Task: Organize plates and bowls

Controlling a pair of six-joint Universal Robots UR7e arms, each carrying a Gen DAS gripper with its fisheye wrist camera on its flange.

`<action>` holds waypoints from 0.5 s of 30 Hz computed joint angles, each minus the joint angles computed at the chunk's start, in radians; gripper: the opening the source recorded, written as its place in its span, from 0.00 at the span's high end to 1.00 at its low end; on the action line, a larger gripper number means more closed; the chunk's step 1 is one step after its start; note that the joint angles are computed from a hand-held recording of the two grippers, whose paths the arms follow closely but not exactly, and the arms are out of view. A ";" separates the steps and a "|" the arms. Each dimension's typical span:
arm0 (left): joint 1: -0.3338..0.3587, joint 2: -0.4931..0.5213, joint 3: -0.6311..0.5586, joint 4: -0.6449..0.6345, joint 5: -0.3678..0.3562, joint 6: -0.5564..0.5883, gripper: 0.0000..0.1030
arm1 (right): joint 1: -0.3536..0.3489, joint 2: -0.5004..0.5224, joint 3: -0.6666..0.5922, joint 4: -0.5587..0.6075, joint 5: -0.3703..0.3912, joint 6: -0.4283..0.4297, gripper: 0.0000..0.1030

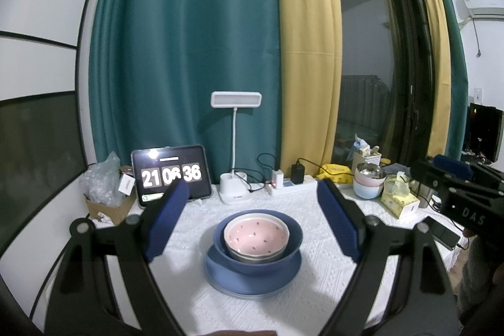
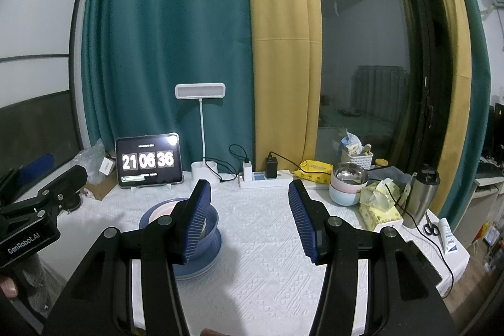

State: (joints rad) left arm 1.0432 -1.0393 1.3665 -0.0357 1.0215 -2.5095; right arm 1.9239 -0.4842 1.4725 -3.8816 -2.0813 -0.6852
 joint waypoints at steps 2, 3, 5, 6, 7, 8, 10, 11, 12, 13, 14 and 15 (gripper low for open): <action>0.000 0.001 -0.001 0.001 -0.001 -0.001 0.17 | 0.000 0.000 -0.001 0.002 0.001 0.001 0.47; 0.000 0.000 0.000 0.001 -0.001 -0.001 0.17 | 0.000 0.000 -0.001 0.003 0.001 0.001 0.47; 0.000 0.000 0.000 0.000 0.000 0.000 0.17 | 0.000 0.000 -0.002 0.003 0.001 0.000 0.47; 0.000 0.000 -0.001 0.001 0.000 -0.001 0.17 | 0.000 0.001 -0.003 0.004 0.001 0.001 0.47; 0.001 0.000 -0.001 0.001 0.000 0.000 0.17 | 0.000 0.000 -0.001 0.002 0.001 0.000 0.47; 0.001 0.000 -0.001 0.001 0.000 0.000 0.17 | 0.000 0.001 -0.002 0.002 0.000 0.000 0.47; 0.000 0.000 0.001 -0.001 0.000 0.002 0.17 | 0.001 0.001 -0.004 0.004 -0.001 0.001 0.47; -0.001 0.000 0.002 -0.004 -0.002 0.001 0.17 | 0.000 0.001 -0.003 0.003 -0.001 0.001 0.47; 0.000 0.000 0.001 -0.003 -0.001 0.000 0.17 | -0.001 -0.001 0.000 0.002 0.002 0.000 0.47; -0.001 0.000 0.003 -0.006 -0.002 0.001 0.17 | -0.001 -0.002 0.001 0.003 0.002 0.001 0.47; -0.001 -0.001 0.005 -0.010 -0.002 0.001 0.17 | -0.002 -0.003 0.002 0.002 0.002 0.000 0.47; -0.002 -0.001 0.006 -0.013 -0.003 0.001 0.17 | -0.002 -0.002 0.001 0.002 0.003 -0.001 0.47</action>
